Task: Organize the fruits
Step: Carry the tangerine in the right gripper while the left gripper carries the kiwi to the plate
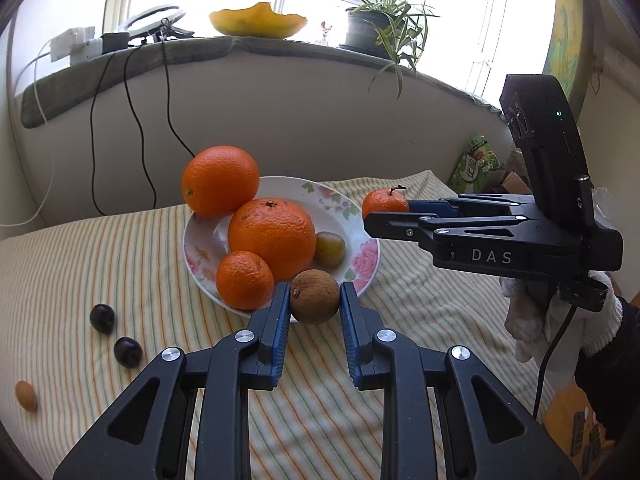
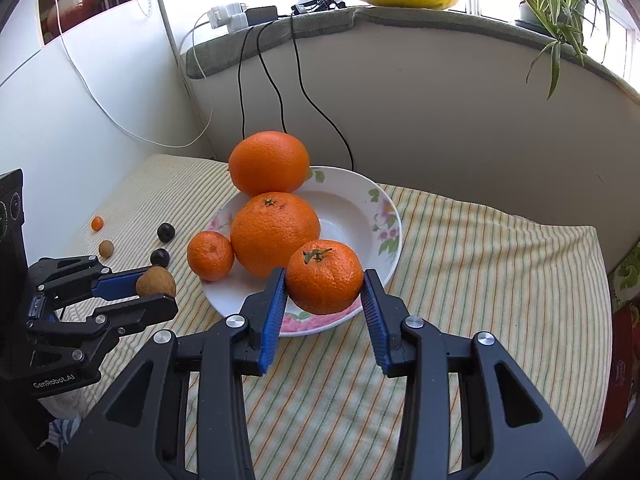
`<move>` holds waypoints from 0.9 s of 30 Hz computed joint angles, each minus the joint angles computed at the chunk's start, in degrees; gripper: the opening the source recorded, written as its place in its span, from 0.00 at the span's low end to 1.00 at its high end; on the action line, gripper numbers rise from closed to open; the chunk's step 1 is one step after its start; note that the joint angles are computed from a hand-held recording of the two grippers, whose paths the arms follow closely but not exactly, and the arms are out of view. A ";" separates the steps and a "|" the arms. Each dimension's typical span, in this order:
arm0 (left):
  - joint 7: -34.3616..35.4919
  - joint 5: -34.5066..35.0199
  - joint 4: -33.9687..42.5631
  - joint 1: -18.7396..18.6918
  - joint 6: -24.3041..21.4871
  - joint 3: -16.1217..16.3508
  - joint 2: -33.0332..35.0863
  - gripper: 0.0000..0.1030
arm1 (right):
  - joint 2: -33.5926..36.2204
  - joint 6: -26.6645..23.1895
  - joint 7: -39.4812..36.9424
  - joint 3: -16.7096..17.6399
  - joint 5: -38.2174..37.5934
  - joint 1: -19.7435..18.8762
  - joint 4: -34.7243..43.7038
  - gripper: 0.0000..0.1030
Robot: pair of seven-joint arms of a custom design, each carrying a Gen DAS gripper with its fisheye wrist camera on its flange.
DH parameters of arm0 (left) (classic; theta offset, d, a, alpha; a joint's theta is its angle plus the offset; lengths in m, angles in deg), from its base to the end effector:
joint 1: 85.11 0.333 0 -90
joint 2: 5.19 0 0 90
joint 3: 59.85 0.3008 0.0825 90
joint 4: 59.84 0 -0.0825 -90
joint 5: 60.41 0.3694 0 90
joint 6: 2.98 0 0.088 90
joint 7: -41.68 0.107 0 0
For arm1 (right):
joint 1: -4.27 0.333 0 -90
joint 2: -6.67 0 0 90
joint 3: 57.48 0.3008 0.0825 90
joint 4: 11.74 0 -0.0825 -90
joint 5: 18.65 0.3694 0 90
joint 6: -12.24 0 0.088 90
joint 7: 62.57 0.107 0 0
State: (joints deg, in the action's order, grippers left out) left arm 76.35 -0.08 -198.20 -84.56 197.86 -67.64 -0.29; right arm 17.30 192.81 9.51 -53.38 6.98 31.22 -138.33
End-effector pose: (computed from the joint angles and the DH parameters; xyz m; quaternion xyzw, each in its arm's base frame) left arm 0.4669 -0.1641 0.3611 -0.5309 0.7334 -0.3921 0.1630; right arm 0.5165 0.2645 0.3747 -0.7744 0.5138 -0.1561 0.3345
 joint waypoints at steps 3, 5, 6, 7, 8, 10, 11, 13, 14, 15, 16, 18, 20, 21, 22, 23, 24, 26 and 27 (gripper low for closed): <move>-0.46 0.35 1.81 -0.37 -1.13 -0.70 1.33 0.22 | 0.99 -0.52 -1.31 1.10 1.49 -1.71 1.24 0.38; -0.66 0.56 2.82 -0.39 -1.76 -1.22 2.04 0.22 | 1.75 -0.73 -2.56 2.02 2.92 -2.88 2.12 0.38; -1.11 1.11 3.43 -0.17 -2.02 -1.60 2.44 0.22 | 2.06 -0.73 -2.99 2.15 3.36 -3.14 2.43 0.38; -1.09 1.10 3.89 -0.23 -2.40 -1.82 2.73 0.22 | 2.38 -0.74 -3.46 2.38 3.86 -3.44 2.75 0.38; -0.94 1.00 4.22 -0.29 -2.73 -2.00 2.95 0.22 | 2.73 -0.89 -4.10 2.80 4.54 -3.93 3.17 0.38; -1.05 1.27 5.04 -0.02 -3.28 -2.62 3.54 0.22 | 3.28 -1.21 -5.05 3.06 5.39 -4.36 3.82 0.38; -0.97 1.18 5.35 0.04 -3.52 -2.83 3.78 0.22 | 3.50 -1.31 -5.03 2.61 5.24 -4.04 4.04 0.38; -2.43 2.80 6.49 1.39 -3.95 -4.29 4.55 0.22 | 3.94 -1.59 -4.89 1.82 4.84 -3.49 4.53 0.38; -2.93 3.47 6.97 1.87 -4.13 -4.86 4.91 0.22 | 4.13 -1.71 -4.90 1.64 4.75 -3.39 4.77 0.38; -3.03 3.72 7.28 2.02 -4.32 -5.14 5.14 0.22 | 4.32 -1.81 -4.99 1.58 4.75 -3.40 5.01 0.38; -2.91 3.67 7.46 2.02 -4.46 -5.25 5.31 0.22 | 4.62 -2.00 -5.31 1.72 4.86 -3.65 5.43 0.38; -2.83 3.70 7.85 2.26 -4.67 -5.67 5.70 0.22 | 5.12 -2.25 -5.64 1.73 4.92 -3.79 6.17 0.38; -3.02 3.85 8.41 2.84 -5.05 -6.42 6.16 0.22 | 5.59 -2.48 -6.11 1.97 5.18 -4.05 6.80 0.38; -2.89 3.62 8.64 2.91 -5.26 -6.61 6.38 0.22 | 5.86 -2.59 -6.18 1.86 5.12 -3.97 7.14 0.38; -3.19 3.94 9.04 3.62 -5.67 -7.47 6.68 0.22 | 6.11 -2.75 -6.29 1.83 5.10 -3.96 7.47 0.38; -3.46 4.35 9.27 4.57 -5.93 -8.46 6.91 0.22 | 6.40 -2.95 -6.42 1.87 5.14 -4.00 7.83 0.38; -3.31 4.18 9.38 4.87 -6.16 -8.85 7.05 0.22 | 6.77 -3.16 -6.36 1.65 4.95 -3.83 8.28 0.38; -3.32 4.50 9.78 6.69 -6.77 -10.87 7.47 0.22 | 7.25 -3.35 -6.20 1.31 4.68 -3.55 8.78 0.38; -2.68 3.75 9.63 6.38 -6.86 -10.68 7.44 0.22 | 7.45 -3.46 -6.12 1.23 4.62 -3.49 8.97 0.38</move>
